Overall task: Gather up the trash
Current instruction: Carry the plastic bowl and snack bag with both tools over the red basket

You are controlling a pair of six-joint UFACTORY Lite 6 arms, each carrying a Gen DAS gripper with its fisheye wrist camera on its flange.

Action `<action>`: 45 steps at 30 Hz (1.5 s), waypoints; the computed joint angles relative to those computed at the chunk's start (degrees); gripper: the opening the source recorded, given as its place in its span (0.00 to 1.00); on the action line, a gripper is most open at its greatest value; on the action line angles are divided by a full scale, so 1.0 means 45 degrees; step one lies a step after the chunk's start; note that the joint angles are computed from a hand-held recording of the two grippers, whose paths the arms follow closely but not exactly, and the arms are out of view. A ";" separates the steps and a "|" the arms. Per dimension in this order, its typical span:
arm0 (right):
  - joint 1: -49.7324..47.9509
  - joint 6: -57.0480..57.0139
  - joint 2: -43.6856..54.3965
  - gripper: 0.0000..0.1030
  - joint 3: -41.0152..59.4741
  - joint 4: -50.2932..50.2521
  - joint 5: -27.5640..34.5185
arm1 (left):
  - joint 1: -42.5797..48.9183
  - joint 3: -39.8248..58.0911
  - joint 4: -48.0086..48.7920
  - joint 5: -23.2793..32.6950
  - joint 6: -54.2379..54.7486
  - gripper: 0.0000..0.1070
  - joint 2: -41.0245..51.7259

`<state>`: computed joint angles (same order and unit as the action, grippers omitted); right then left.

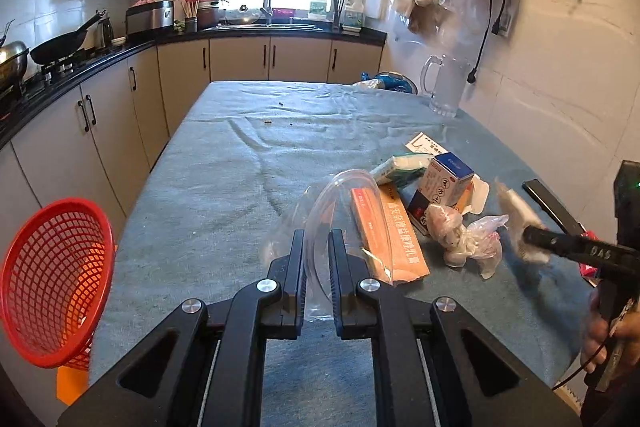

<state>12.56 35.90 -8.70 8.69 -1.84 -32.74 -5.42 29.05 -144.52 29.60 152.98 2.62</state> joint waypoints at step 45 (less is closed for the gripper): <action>0.7963 -0.3691 0.4443 0.51 0.7171 0.4716 0.1268 | 0.8476 -0.0601 0.8454 0.2573 -0.4479 0.09 -0.1670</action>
